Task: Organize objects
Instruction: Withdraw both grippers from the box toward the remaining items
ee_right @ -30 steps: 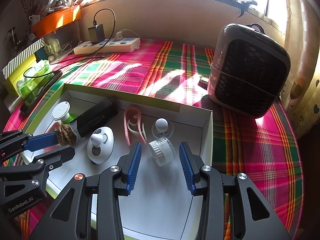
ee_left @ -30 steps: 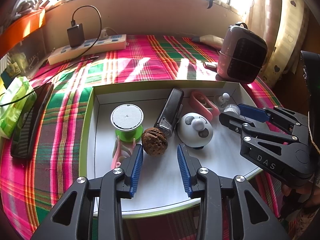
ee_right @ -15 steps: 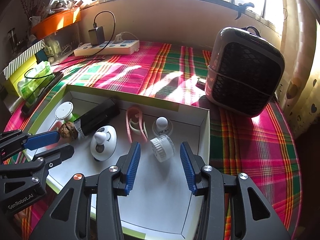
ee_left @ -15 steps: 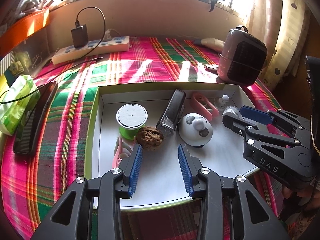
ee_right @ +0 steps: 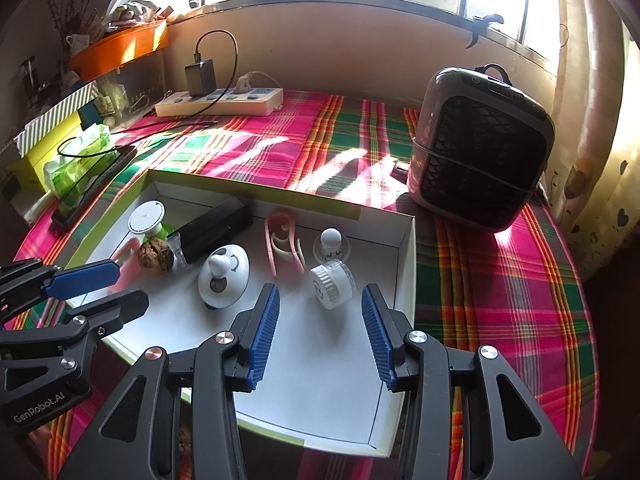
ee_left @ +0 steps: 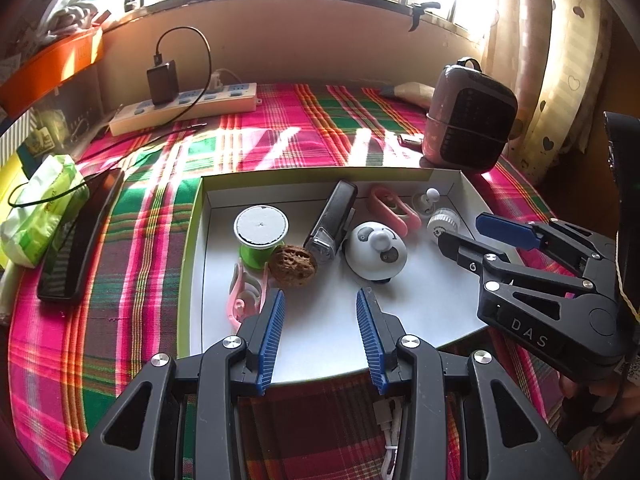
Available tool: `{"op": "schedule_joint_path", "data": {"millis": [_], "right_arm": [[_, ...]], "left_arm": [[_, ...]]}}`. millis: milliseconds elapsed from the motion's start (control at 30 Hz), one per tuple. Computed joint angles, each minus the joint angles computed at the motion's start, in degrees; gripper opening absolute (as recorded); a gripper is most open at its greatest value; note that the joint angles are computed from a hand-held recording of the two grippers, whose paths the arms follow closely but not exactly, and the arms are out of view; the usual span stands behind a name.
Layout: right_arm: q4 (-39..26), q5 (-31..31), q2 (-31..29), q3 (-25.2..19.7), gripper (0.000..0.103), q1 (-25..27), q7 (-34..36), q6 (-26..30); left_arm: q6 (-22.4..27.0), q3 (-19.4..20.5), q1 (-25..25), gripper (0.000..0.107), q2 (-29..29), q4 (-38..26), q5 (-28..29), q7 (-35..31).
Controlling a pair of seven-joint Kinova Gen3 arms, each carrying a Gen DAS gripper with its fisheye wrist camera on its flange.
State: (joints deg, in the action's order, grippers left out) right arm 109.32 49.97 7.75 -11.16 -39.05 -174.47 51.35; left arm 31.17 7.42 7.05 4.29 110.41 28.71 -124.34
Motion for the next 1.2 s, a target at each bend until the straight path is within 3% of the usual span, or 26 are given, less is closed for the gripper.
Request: {"op": "schedule_joint_path", "data": {"millis": [600,1200], "right_arm": [[2.51,3.3,-2.85,-3.95,0.044,-3.59,-8.86,3.89],[3.98,4.38,-3.35,-6.04,0.044,-6.54,-14.35,6.32]], "left_arm": [[0.67,-3.13,0.56,0.036,-6.25,5.07,6.36,-7.01],[1.29,-5.51,1.12,0.036,-9.02,8.04,8.55,-10.01]]}}
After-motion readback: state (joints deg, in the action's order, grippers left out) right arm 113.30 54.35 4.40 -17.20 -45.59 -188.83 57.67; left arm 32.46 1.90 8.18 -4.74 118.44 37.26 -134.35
